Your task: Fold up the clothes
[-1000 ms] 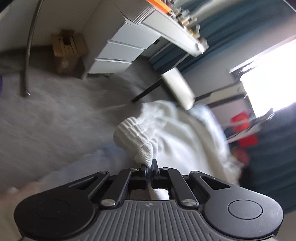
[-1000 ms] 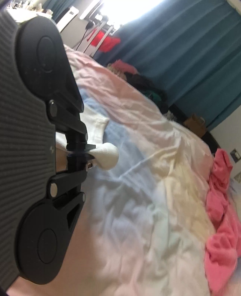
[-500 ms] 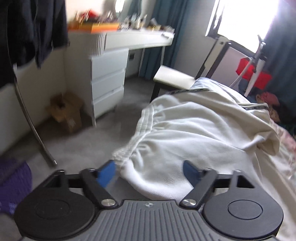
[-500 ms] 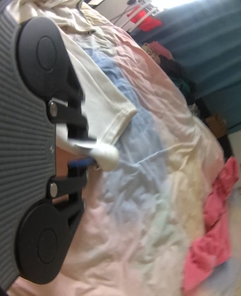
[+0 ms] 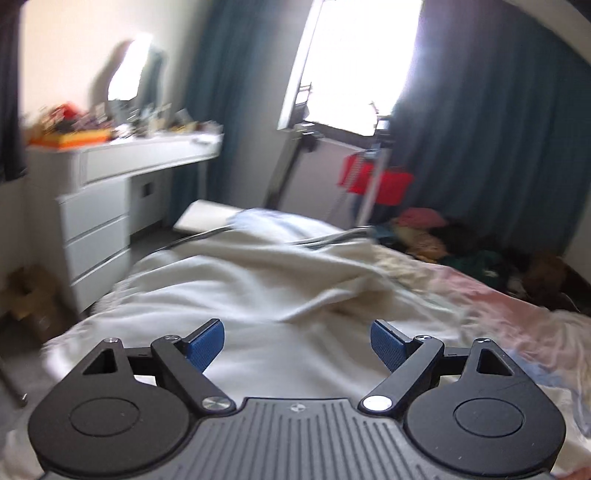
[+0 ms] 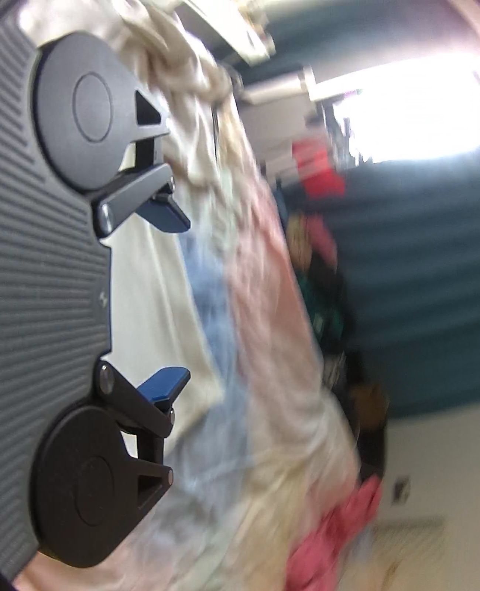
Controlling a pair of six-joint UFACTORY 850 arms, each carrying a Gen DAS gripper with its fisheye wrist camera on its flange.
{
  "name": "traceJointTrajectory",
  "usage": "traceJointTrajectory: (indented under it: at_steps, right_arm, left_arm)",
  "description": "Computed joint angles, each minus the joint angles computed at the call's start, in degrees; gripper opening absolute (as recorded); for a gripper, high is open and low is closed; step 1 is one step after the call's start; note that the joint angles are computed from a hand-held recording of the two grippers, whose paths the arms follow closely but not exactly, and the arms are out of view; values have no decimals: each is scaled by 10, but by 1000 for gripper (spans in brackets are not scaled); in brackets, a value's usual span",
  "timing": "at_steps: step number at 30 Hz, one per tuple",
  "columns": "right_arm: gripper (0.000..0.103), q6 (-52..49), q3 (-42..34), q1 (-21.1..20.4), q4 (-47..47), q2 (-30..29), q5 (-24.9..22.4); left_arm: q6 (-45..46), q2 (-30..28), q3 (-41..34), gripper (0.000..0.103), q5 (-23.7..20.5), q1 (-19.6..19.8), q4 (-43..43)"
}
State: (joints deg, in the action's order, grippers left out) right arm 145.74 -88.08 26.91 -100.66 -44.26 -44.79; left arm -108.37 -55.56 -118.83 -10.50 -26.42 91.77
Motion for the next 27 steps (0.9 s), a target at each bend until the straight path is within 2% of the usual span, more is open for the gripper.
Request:
traceJointTrajectory:
  at_steps: [2, 4, 7, 10, 14, 17, 19, 22, 24, 27]
  right_arm:
    - [81, -7, -17, 10, -23, -9, 6]
    - [81, 4, -30, 18, -43, -17, 17]
    - [81, 25, -44, 29, -73, -27, 25]
    - [81, 43, -51, 41, -99, -36, 20]
    - [81, 17, -74, 53, -99, -59, 0]
    - [81, -6, -99, 56, -91, -78, 1]
    - [81, -5, -106, 57, -102, -84, 6]
    - [81, -16, -113, 58, -109, -91, 12]
    - [81, -14, -112, 59, -118, -91, 12]
    - [81, -27, -120, 59, -109, -97, 15]
  left_arm:
    - [-4, -23, -31, 88, 3, -19, 20]
    - [26, -51, -70, 88, 10, -35, 4]
    - [-24, -79, -100, 88, 7, -56, 74]
    - [-35, -98, -113, 88, -1, -69, 107]
    - [-90, -114, -116, 88, 0, -70, 176]
    - [-57, -125, -123, 88, -1, -66, 142]
    - [-88, -118, -107, 88, -1, -60, 167]
    - [-61, -114, -99, 88, -2, -54, 133]
    - [-78, -106, -88, 88, 8, -48, 148]
    - [-173, -97, -75, 89, 30, -41, 231]
